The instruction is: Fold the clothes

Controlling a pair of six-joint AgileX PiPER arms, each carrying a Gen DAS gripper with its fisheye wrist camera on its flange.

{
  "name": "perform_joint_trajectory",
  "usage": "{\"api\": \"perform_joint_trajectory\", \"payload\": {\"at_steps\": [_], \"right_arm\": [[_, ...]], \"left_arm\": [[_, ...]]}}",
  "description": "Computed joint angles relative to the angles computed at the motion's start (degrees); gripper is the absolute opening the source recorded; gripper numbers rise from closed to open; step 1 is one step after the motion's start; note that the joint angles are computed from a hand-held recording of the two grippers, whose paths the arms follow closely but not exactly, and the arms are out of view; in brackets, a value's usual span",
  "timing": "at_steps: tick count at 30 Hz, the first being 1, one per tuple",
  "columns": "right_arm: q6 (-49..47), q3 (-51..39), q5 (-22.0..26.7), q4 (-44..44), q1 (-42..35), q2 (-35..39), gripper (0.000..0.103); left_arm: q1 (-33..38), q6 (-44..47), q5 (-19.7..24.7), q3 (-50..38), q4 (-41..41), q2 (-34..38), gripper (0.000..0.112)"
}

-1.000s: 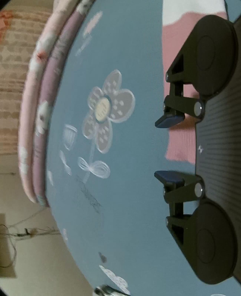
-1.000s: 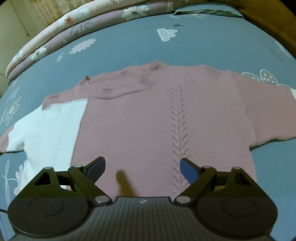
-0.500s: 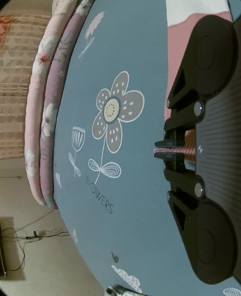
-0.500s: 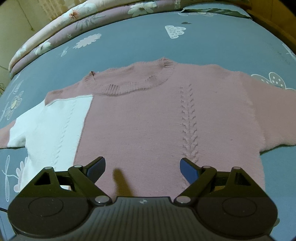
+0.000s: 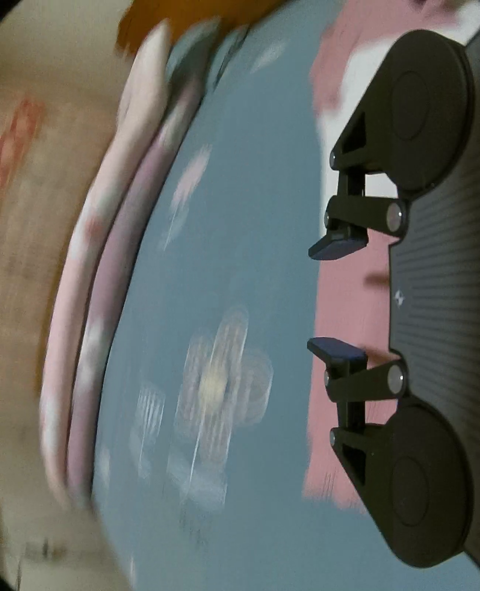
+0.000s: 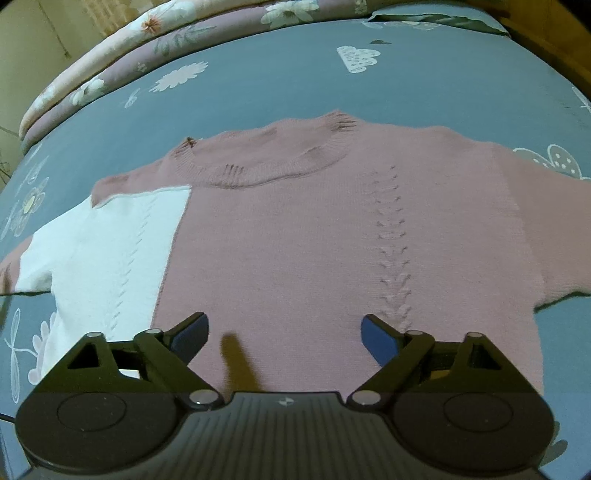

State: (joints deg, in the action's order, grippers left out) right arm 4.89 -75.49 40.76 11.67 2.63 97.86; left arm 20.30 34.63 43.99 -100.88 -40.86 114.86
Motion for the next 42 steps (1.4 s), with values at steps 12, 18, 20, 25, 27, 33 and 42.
{"api": "perform_joint_trajectory", "payload": {"at_steps": [12, 18, 20, 25, 27, 33, 42], "right_arm": [[-1.68, 1.69, -2.05, -1.80, 1.60, 0.44, 0.103], [-0.15, 2.01, -2.56, -7.69, 4.07, 0.78, 0.103], [0.67, 1.76, -2.20, -9.72, 4.89, 1.06, 0.103], [3.39, 1.06, -1.46, -13.18, 6.20, 1.57, 0.103], [3.96, 0.98, -1.30, -13.79, 6.43, 1.56, 0.103], [5.31, 1.53, -2.08, -15.23, 7.09, 1.32, 0.103], [6.12, 2.43, -3.47, -16.41, 7.50, 1.14, 0.103]], "left_arm": [[-0.44, -7.47, 1.77, -0.26, 4.75, 3.06, 0.054], [4.94, -18.23, -1.55, -0.02, 10.22, 3.20, 0.054], [4.28, -24.23, -1.73, -1.36, 14.50, 3.22, 0.054], [-1.32, -21.87, -1.47, -1.16, 15.24, 0.56, 0.054], [-4.52, -17.08, -0.48, -2.14, 11.91, 0.31, 0.058], [-12.69, -0.49, 8.19, -9.60, -5.79, 5.54, 0.064], [-22.84, -1.52, 12.18, -28.54, -2.13, 20.50, 0.066]]}}
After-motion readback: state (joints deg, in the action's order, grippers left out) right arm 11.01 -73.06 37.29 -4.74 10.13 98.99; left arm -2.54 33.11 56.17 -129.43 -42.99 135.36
